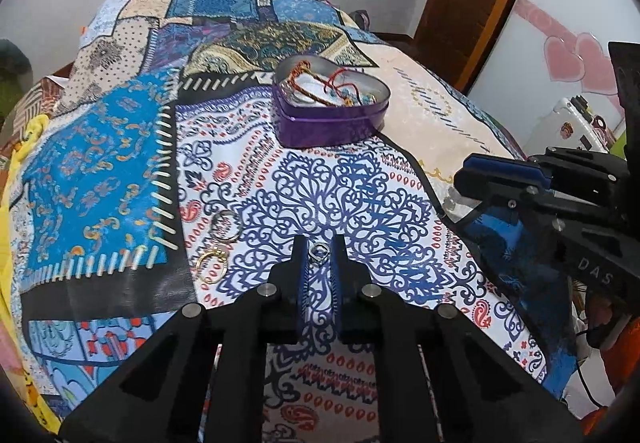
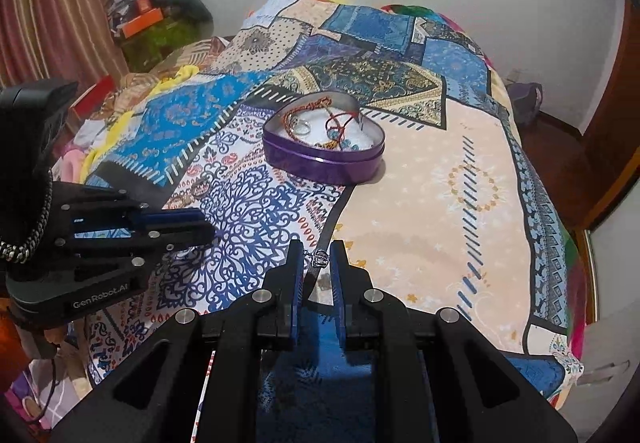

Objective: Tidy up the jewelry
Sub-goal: 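Close the right gripper on a silver ring while the left grasps another silver ring, then carry both silver rings over the purple heart tin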

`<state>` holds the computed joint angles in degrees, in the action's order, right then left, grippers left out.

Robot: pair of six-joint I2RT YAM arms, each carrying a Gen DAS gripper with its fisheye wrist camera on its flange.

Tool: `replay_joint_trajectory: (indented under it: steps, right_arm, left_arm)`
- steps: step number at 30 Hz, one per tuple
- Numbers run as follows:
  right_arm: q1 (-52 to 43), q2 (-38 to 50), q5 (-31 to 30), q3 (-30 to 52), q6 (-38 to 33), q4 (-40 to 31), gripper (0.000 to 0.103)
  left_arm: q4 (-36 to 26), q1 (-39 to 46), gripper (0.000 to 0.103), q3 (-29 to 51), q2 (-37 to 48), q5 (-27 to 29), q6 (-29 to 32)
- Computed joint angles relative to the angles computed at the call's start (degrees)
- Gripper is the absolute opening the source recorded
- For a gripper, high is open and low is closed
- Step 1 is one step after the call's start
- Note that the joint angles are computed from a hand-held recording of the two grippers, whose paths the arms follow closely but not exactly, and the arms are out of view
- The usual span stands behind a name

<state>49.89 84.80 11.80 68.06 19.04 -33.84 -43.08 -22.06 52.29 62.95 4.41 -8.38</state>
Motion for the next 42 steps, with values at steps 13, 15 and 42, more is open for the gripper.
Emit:
replay_joint_trajectory:
  steps: [13,15,42]
  right_arm:
    - [0.03,-4.11,4.41,3.24,-0.62,-1.56,0.012]
    - [0.32,-4.68,5.26,3.91,-0.85,-1.62,0.012]
    - [-4.37,1.37,3.32,11.64,-5.04,3.73,0.012]
  left_arm:
    - [-3.35,-0.87,0.01,5.75,-3.96,-3.29,-0.77]
    - [-3.44,-0.91,0.01,6.86,-4.05,-3.64,-0.89]
    - [4.62,1.53,0.01,15.62,8.49,-0.47,1.01]
